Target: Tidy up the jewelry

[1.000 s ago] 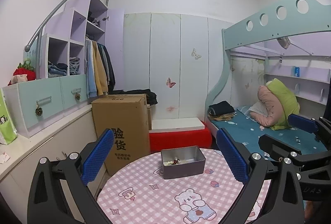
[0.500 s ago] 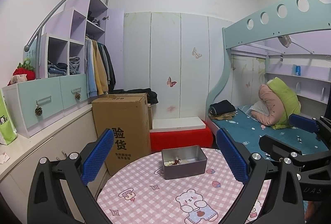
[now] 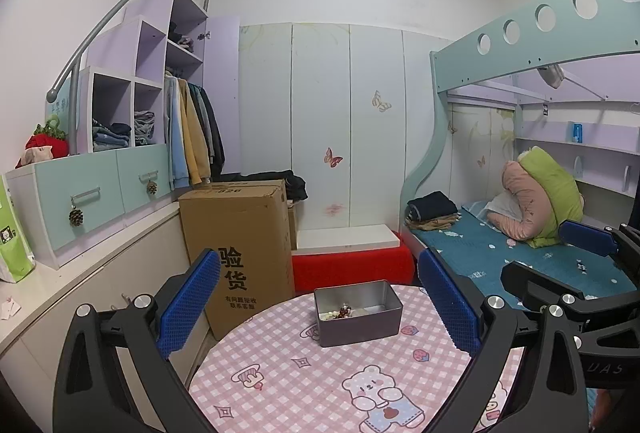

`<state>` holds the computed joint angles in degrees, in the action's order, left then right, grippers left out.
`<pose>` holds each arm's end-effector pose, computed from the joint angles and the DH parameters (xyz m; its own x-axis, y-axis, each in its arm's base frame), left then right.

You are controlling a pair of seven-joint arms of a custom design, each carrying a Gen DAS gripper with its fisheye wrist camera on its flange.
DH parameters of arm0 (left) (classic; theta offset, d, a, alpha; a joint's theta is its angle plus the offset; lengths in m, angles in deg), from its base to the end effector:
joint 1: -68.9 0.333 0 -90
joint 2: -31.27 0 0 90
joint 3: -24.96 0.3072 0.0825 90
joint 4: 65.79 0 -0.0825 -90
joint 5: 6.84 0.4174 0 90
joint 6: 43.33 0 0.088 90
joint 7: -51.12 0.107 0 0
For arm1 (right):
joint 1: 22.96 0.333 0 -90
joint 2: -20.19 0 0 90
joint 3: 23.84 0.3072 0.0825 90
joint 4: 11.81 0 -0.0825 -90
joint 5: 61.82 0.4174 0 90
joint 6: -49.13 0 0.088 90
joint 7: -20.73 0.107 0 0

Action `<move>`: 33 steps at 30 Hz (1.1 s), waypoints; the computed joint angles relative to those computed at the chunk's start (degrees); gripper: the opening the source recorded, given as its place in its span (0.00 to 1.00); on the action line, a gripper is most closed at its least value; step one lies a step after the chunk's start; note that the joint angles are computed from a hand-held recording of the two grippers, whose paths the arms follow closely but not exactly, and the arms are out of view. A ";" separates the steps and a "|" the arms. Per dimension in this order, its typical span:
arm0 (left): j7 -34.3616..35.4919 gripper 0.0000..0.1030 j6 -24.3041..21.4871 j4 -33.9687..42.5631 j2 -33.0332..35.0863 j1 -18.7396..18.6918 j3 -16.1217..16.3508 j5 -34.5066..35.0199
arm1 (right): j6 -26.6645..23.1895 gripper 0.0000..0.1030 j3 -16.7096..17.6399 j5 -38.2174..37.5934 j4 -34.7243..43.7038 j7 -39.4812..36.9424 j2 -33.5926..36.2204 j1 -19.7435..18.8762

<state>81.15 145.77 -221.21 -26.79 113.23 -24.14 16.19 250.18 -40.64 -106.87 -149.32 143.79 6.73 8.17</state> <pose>0.4106 -0.1181 0.5172 0.2843 -0.9576 -0.0471 -0.1868 -0.0072 -0.9824 0.4714 0.1998 0.5184 0.5277 -0.8492 0.0166 -0.2493 -0.1736 -0.9527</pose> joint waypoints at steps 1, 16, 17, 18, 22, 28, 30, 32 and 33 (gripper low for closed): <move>0.04 0.93 -0.07 0.02 0.06 -0.06 0.04 0.00 | -0.08 0.86 0.30 0.30 -0.05 -0.25 -0.12 -0.22; 0.02 0.93 -0.30 0.08 0.23 -0.20 0.06 0.18 | 0.43 0.86 1.14 0.07 -0.17 0.27 0.46 -1.24; 0.02 0.93 -0.37 0.14 0.27 -0.18 0.07 0.20 | 0.41 0.86 1.18 -0.03 -0.15 0.38 0.49 -1.30; -0.01 0.93 -0.36 0.13 0.26 -0.17 0.06 0.22 | 0.43 0.86 1.26 -0.09 -0.18 0.43 0.50 -1.40; 0.02 0.93 -0.45 0.12 0.32 -0.24 0.12 0.37 | 0.33 0.86 1.08 -0.81 0.02 1.13 0.55 -1.34; 0.08 0.93 -0.29 0.06 0.67 -0.21 0.23 0.51 | 0.74 0.86 2.07 -0.38 -0.24 0.93 1.01 -2.42; 0.11 0.93 -0.25 0.04 0.61 -0.16 0.18 0.45 | 0.86 0.86 2.23 -0.72 -0.24 1.29 1.08 -2.67; 0.16 0.93 -0.27 0.10 0.69 -0.17 0.20 0.41 | 0.74 0.86 2.36 -1.13 0.04 1.69 1.08 -2.86; 0.14 0.93 -0.20 -0.02 0.59 -0.18 0.18 0.37 | 0.71 0.86 2.41 -1.27 0.09 1.84 1.10 -2.93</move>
<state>81.29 145.57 -221.22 -26.20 113.05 -23.95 16.56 250.90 -38.23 -108.14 -149.23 145.63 7.83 5.24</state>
